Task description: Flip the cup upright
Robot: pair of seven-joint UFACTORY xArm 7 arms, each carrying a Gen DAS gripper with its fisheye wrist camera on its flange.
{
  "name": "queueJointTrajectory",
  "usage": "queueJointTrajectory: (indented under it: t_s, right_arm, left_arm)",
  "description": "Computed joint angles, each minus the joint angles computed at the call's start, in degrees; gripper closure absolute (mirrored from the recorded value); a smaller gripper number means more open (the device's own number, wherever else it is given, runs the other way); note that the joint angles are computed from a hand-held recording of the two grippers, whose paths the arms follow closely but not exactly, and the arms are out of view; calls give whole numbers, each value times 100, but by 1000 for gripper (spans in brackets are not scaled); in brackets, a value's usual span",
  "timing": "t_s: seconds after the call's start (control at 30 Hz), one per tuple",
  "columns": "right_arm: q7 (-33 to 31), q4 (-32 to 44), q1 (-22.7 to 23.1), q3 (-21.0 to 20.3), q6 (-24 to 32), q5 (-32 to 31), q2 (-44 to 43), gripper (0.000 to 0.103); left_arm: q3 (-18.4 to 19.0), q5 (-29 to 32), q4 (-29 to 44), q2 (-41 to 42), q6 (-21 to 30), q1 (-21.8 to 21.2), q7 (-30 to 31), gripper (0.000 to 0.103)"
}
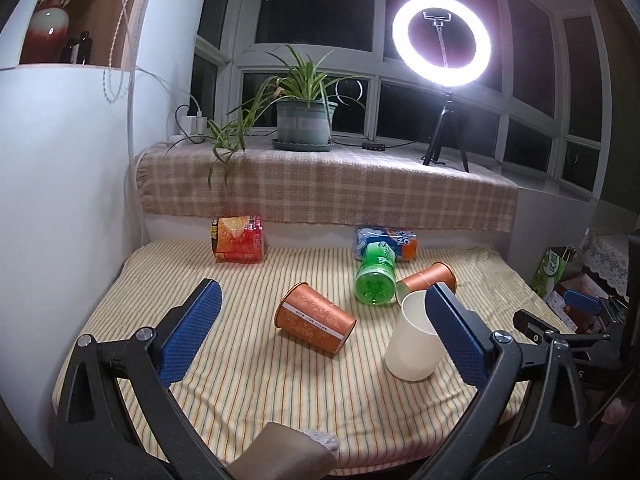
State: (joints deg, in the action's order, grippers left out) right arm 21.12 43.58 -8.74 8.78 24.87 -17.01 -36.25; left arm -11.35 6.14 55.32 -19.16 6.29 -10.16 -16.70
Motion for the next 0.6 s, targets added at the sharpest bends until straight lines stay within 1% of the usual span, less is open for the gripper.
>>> queueJointTrajectory:
  t_s: [0.2, 0.5, 0.6]
  right_arm:
    - [50, -8, -10, 11, -18, 1, -11, 0]
    - [37, -9, -3, -16, -38, 17, 4, 0]
    - [40, -4, -12, -35, -30, 31, 23, 0]
  left_arm:
    - [-42, 28, -21, -27, 29, 91, -152, 0]
    - [13, 43, -16, -17, 56, 20, -42, 0]
    - [-42, 96, 51, 25, 128, 53, -62, 0]
